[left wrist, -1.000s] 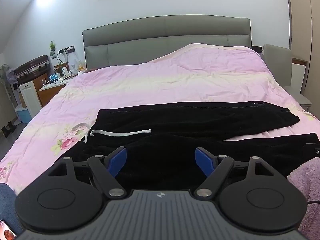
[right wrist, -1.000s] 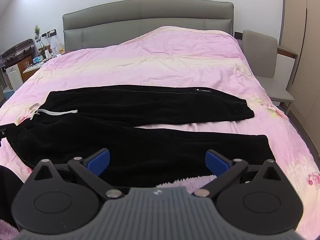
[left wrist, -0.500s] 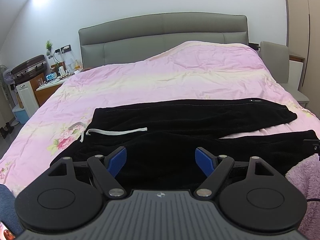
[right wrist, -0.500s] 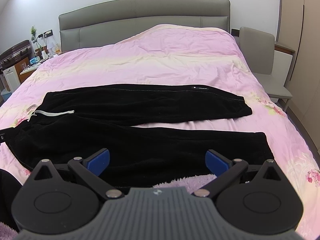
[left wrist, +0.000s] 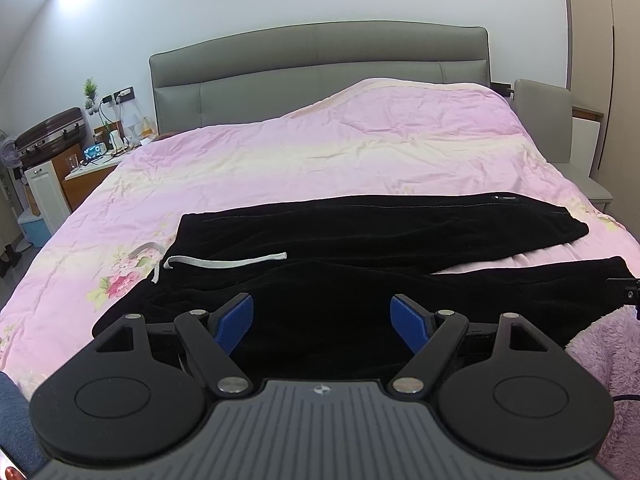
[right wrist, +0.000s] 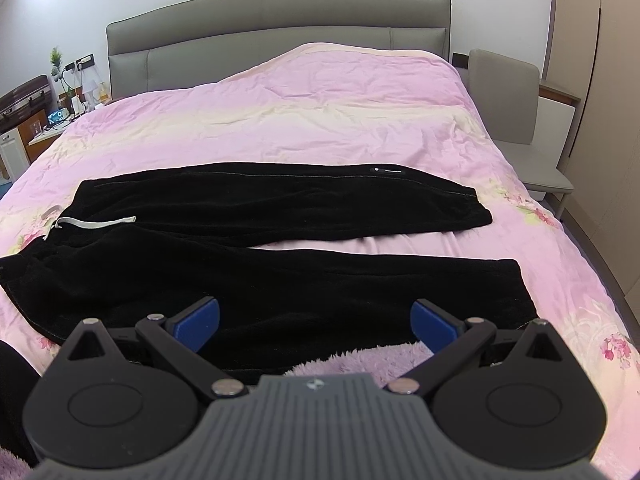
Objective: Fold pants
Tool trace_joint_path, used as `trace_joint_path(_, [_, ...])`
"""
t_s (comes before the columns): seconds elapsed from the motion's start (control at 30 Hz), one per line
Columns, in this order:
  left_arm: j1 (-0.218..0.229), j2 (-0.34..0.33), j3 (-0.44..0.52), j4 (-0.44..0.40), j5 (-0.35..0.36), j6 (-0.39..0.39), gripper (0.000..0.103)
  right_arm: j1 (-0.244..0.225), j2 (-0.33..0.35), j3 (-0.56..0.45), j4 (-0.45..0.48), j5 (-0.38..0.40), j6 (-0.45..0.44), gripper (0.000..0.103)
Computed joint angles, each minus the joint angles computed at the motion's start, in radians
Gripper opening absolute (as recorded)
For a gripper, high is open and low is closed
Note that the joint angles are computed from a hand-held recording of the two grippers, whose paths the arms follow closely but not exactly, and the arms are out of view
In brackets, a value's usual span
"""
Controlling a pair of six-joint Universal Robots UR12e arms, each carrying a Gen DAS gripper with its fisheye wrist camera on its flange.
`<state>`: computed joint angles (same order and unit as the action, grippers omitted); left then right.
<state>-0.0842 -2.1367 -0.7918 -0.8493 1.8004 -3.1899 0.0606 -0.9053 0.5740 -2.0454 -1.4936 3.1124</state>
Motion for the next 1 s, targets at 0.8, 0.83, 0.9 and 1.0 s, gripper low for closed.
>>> trace_joint_path(0.8, [0.001, 0.010, -0.022, 0.011, 0.002, -0.001, 0.091, 0.000, 0.006, -0.017, 0.017, 0.002, 0.000, 0.098])
trace_joint_path(0.83, [0.001, 0.010, -0.022, 0.010, 0.003, -0.002, 0.092, 0.000, 0.006, -0.017, 0.016, 0.002, 0.000, 0.098])
trace_joint_path(0.9, [0.001, 0.011, -0.023, 0.007, 0.003, -0.003, 0.091, 0.000, 0.006, -0.016, 0.013, 0.000, -0.002, 0.098])
trace_joint_path(1.0, [0.001, 0.010, -0.019, 0.002, 0.004, -0.004, 0.091, 0.000, 0.005, -0.012, 0.009, 0.000, -0.002, 0.098])
